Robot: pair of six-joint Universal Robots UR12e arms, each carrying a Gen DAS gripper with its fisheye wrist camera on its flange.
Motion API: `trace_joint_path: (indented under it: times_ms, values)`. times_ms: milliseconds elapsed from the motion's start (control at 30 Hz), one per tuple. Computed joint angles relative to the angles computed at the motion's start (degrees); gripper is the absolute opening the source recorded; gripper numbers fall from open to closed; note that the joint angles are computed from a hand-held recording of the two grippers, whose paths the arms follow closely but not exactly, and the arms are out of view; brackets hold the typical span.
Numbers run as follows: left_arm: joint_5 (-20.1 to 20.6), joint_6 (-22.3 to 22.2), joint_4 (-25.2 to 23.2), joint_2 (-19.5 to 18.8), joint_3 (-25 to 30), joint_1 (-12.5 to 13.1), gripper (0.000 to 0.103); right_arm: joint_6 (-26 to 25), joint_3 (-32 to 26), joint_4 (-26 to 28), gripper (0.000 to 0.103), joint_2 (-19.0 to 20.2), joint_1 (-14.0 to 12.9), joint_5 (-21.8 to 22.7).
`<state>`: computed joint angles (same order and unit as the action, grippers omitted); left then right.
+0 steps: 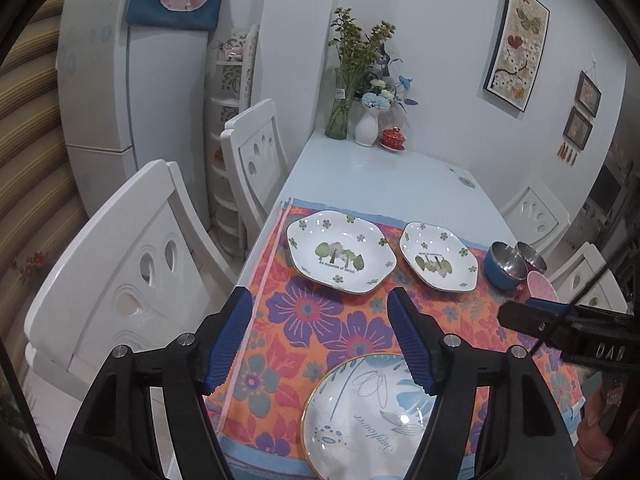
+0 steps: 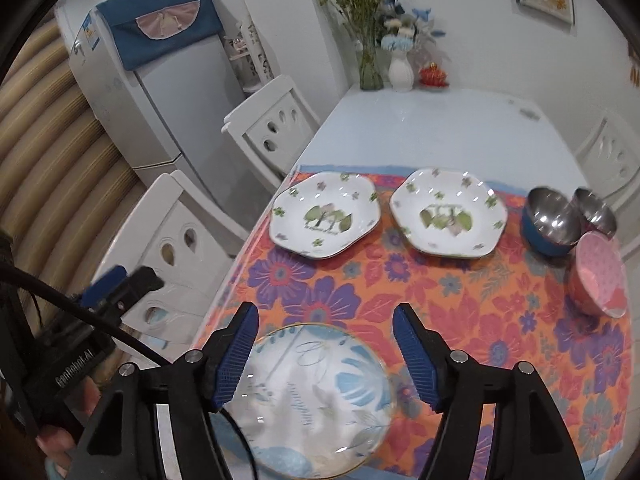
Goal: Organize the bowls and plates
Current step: 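Move the right tool toward the larger tree-print hexagonal plate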
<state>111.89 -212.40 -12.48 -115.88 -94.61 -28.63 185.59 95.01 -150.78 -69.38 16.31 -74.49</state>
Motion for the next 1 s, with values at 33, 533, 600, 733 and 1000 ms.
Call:
trace_joint_path:
  times_ms: [33, 533, 600, 733, 1000]
  values:
    - [-0.05, -0.16, 0.42, 0.04, -0.17, 0.07, 0.071, 0.35, -0.44, 0.3, 0.068, 0.16, -0.06, 0.84]
    - [-2.61, -0.43, 1.61, -2.34, 1.92, 4.49, 0.077, 1.54, -7.64, 3.28, 0.073, 5.48, 0.61, -3.45]
    - [-4.64, 1.14, 0.93, -3.58, 3.48, 5.64, 0.077, 2.44, -9.2, 4.28, 0.073, 7.08, 0.51, -3.81]
    - [-9.89, 2.92, -1.31, -6.89, 7.32, 7.88, 0.077, 3.59, -12.64, 7.53, 0.073, 10.53, 0.28, -4.06]
    - [-19.84, 5.36, -8.41, -14.47, 15.79, 11.52, 0.075, 6.07, -19.09, 14.64, 0.069, 17.12, -0.74, -2.55]
